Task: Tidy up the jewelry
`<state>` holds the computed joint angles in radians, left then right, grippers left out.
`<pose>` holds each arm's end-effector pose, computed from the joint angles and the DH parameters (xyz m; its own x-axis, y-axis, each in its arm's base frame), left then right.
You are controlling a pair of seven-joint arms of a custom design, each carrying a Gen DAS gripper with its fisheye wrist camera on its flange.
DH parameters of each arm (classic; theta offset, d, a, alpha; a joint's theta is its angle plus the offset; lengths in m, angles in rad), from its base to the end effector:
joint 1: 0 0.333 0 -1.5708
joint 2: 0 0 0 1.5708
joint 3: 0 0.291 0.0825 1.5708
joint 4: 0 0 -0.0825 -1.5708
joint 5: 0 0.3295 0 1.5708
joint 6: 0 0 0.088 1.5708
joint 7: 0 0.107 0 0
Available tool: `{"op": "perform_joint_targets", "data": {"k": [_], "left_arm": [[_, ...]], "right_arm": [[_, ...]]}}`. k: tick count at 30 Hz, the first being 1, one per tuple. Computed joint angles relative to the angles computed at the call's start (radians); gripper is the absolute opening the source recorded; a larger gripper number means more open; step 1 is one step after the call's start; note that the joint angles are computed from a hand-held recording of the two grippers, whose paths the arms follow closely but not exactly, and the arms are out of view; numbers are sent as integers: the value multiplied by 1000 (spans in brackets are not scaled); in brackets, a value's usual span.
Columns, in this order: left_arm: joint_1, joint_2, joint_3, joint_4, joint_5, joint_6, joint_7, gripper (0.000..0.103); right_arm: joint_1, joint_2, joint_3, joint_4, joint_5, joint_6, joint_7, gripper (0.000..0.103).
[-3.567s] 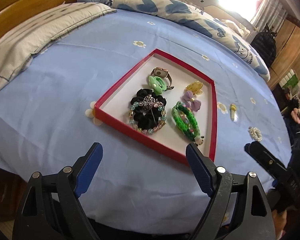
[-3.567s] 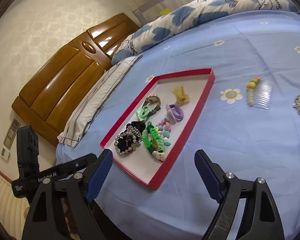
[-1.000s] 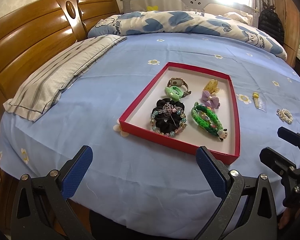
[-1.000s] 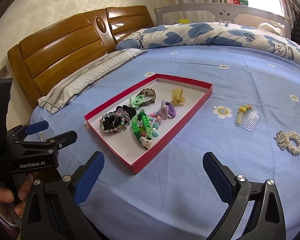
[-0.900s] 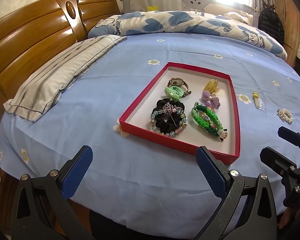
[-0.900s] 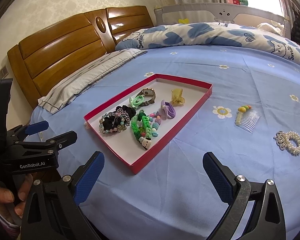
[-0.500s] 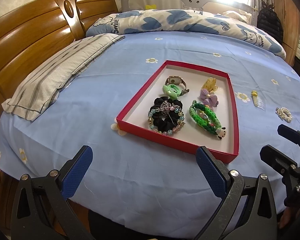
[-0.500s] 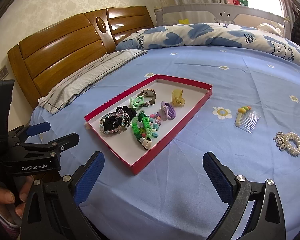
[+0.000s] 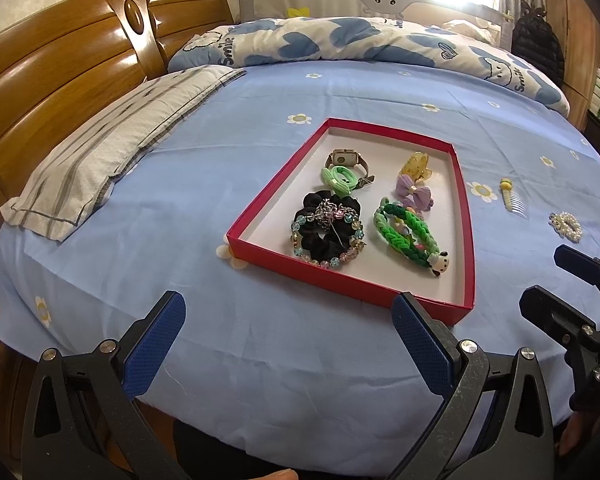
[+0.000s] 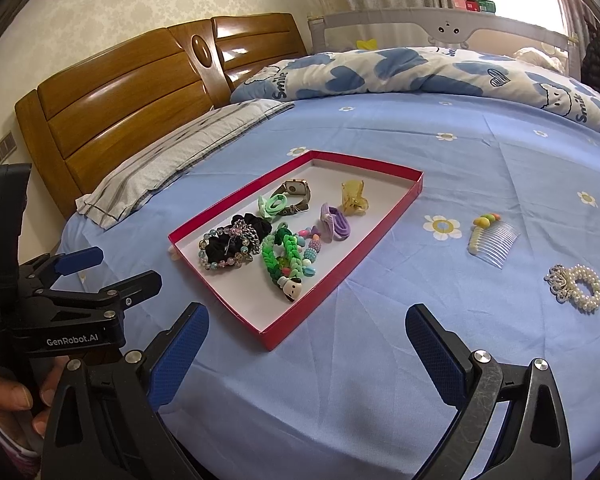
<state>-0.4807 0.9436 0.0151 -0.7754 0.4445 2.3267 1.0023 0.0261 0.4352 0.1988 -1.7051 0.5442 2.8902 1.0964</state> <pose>0.6760 -0.3379 0.4341 -0.0762 -0.9923 -0.0977 -0.7436 0.1218 -0.6575 0.6455 0.0960 0.4305 0.2517 -0.9443 -0.2120 -0.7144 -0.0335 -0.6990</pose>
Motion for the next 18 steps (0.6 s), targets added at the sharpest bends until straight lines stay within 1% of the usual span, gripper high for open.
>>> {"op": "perform_joint_targets", "data": {"k": [18], "left_arm": [[-3,8,2,11,-1,-7,1,103]], "right_arm": [[-7,-3,8,-4,12,9,-12,100]]}}
